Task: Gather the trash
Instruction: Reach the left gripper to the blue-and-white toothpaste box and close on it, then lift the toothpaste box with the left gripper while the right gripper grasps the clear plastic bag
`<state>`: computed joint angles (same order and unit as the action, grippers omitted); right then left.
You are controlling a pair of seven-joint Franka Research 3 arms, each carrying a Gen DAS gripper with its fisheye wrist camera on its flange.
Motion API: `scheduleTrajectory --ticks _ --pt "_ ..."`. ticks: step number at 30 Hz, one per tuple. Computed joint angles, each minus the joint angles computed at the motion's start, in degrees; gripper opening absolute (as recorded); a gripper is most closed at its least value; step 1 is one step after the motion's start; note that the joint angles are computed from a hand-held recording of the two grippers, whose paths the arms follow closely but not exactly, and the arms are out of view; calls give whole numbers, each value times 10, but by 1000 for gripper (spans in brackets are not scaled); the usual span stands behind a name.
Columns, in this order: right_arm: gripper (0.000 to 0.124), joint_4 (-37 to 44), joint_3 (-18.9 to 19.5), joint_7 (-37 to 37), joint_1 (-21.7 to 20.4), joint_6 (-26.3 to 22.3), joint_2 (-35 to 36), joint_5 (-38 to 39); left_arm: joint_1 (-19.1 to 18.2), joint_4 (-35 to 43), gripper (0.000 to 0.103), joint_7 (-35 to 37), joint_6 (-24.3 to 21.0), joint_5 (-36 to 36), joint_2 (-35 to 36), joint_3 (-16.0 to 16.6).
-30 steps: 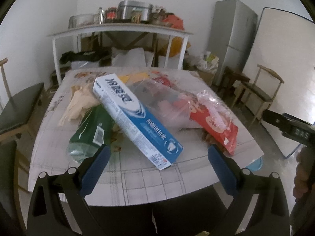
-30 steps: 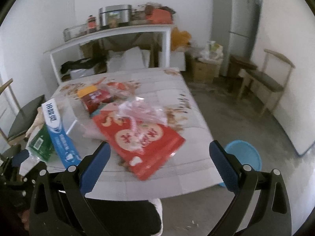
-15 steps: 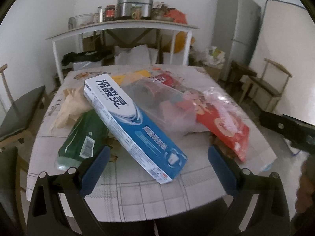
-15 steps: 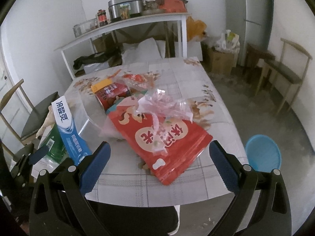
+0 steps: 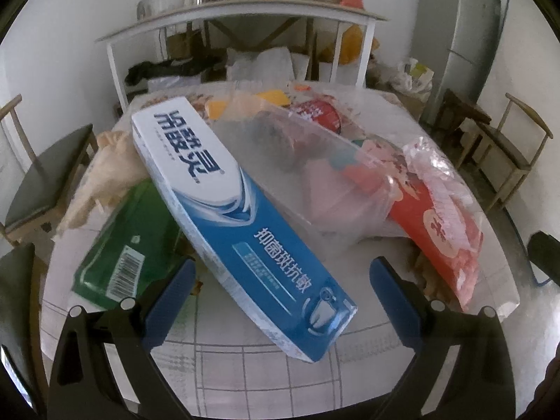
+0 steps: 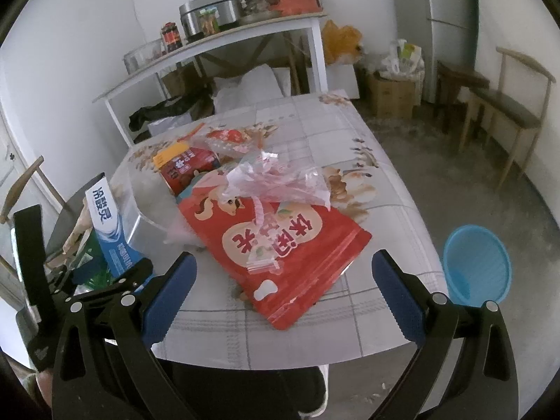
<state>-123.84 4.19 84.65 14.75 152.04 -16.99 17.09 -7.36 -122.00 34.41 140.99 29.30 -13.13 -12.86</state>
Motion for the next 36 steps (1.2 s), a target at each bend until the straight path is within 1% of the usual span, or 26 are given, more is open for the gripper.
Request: scheduleTrajectory --ticks 2,7,10,11,14,20,26,31,34,36 --pt "96 1 -4 -5 2 -1 3 8 -1 8 97 0 -5 -12 9 3" --pt "96 9 -8 -16 6 -13 10 23 0 11 96 -6 3 -38 16 10" --pt "95 7 -7 -19 6 -8 7 25 1 4 87 -9 8 -59 13 16" --pt "95 6 -6 -20 6 -7 6 26 2 1 82 -12 12 -66 10 18" --pt "95 4 -5 -19 6 -8 4 25 4 -17 73 -15 31 -93 -1 24" --pt "95 1 -3 -16 5 -5 2 21 8 -40 66 -30 52 -103 -20 20" --pt "95 -2 1 -6 3 0 -1 11 12 -62 63 -46 77 -85 -43 12" --pt "95 5 -5 -12 7 8 3 23 12 -83 62 -56 96 -79 -64 8" --pt "89 20 -13 -35 15 12 15 43 13 -93 62 -57 99 -75 -76 6" --pt "84 41 -19 -57 20 3 32 60 17 -98 62 -60 101 -69 -84 4"
